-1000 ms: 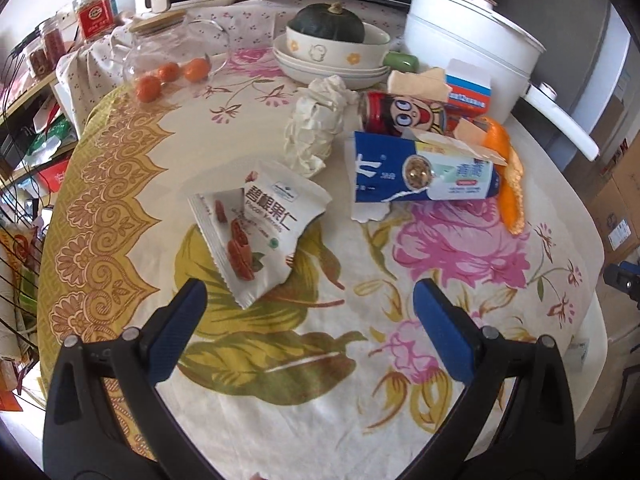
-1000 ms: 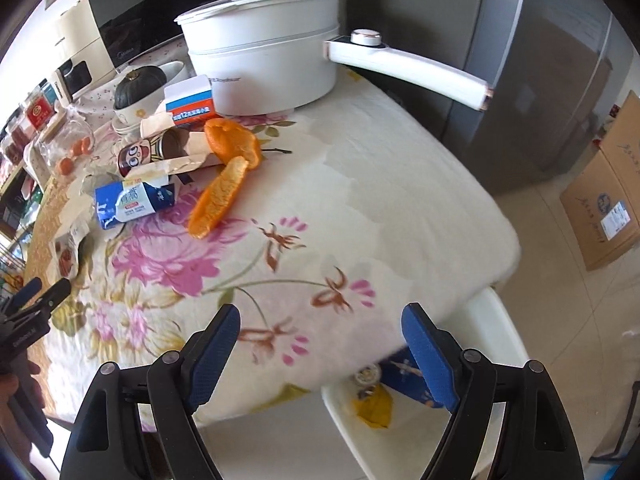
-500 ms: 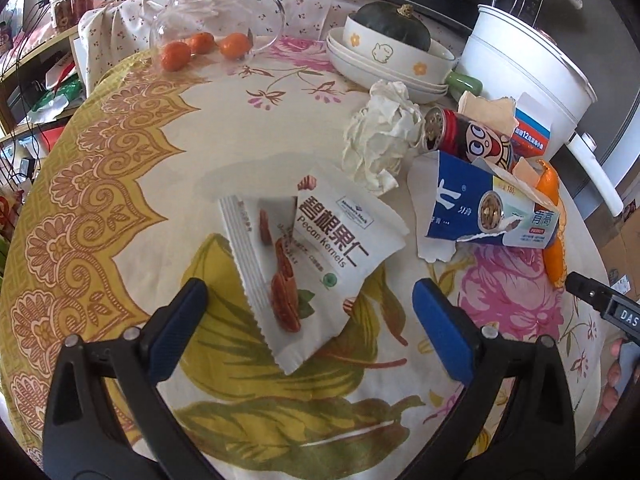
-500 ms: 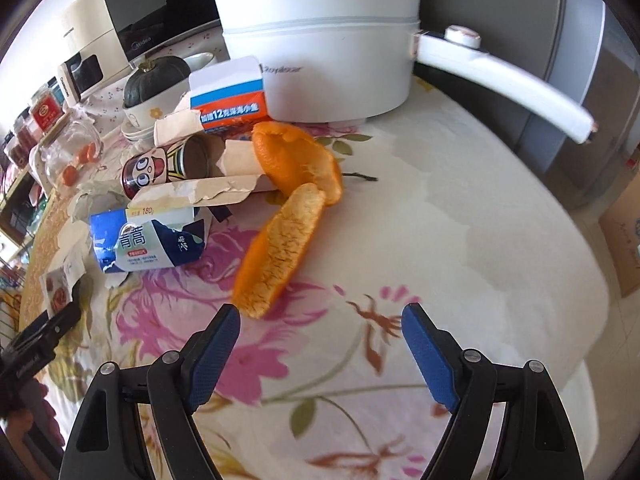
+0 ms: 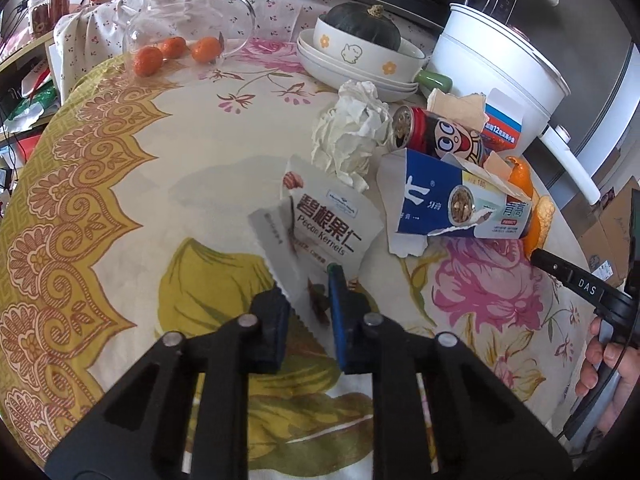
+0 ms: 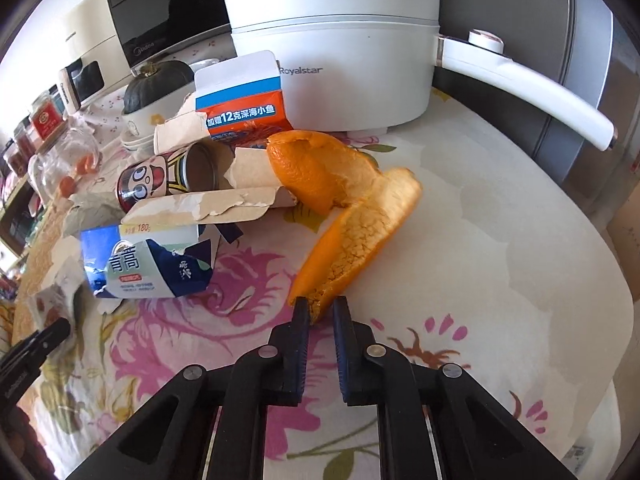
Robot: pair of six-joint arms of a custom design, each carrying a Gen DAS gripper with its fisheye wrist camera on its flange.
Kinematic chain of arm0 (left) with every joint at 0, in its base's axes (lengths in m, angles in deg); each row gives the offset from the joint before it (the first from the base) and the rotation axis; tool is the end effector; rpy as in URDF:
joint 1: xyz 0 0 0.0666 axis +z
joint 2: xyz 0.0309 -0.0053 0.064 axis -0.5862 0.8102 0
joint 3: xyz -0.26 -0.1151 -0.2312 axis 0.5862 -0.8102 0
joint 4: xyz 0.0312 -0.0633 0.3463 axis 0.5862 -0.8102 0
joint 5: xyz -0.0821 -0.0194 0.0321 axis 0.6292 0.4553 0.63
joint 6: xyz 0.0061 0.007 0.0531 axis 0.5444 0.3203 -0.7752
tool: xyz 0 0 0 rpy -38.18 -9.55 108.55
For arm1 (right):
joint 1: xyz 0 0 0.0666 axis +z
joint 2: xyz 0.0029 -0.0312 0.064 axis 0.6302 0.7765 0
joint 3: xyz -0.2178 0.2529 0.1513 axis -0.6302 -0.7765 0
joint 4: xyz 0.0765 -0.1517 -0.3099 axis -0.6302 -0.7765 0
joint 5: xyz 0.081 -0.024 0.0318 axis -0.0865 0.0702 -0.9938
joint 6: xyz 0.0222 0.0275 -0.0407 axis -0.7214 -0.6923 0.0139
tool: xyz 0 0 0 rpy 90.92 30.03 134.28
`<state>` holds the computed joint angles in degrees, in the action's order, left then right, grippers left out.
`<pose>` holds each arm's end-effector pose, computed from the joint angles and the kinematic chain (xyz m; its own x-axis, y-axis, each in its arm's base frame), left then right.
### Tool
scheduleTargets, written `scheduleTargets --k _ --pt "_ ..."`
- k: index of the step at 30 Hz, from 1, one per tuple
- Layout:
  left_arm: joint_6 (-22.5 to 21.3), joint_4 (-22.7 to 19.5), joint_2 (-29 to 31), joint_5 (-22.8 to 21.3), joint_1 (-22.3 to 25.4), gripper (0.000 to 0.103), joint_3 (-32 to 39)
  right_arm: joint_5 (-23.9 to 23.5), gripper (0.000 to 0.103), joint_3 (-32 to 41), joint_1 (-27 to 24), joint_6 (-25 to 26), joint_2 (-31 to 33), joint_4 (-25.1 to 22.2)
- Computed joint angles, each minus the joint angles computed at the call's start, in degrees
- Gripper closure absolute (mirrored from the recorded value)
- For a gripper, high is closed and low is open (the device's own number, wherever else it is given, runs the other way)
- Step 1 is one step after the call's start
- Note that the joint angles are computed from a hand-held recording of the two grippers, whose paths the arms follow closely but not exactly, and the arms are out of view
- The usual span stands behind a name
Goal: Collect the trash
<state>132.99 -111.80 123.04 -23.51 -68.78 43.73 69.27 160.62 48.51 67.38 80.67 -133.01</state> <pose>0.3169 -0.1863 0.4721 -0.6147 -0.5436 -0.5715 -0.5159 0.8252 -0.2300 0.4971 0.0907 0.4842 -0.7592 -0.3607 -0.5417 -0.4713 0.8788 0.0754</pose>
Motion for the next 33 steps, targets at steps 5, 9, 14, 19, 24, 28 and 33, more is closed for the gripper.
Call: scheduleTargets --k 5,9,14,19,24,28,33 --pt "-0.1 0.2 -0.4 0.5 -1.5 0.094 1.2 -3.4 0.096 3.0 -2.6 3.0 0.1 -3.1" --pt "-1.0 -0.2 -0.1 0.0 -3.3 0.094 3.4 -7.5 0.098 6.6 -5.0 5.7 0.1 -6.9" --pt "-1.8 -0.6 0.9 -0.4 -5.6 0.094 6.7 -11.8 0.099 11.2 -7.6 7.7 0.9 -12.2" --pt "-2.3 -1.8 2.2 -2.1 -8.0 0.094 9.9 -11.9 0.099 12.0 -9.1 11.0 0.0 -15.1" --pt "-1.2 -1.3 2.2 -2.8 -9.1 0.094 10.7 -9.5 0.074 13.3 -9.6 13.2 1.3 -18.2" --pt "-0.7 -1.0 3.0 -1.7 -8.8 0.094 11.4 -5.5 0.030 9.0 -7.8 13.0 0.9 -12.3" --pt "-1.2 -0.3 3.0 -1.5 -8.2 0.094 11.7 0.4 0.031 6.9 -4.0 14.4 3.9 -7.1"
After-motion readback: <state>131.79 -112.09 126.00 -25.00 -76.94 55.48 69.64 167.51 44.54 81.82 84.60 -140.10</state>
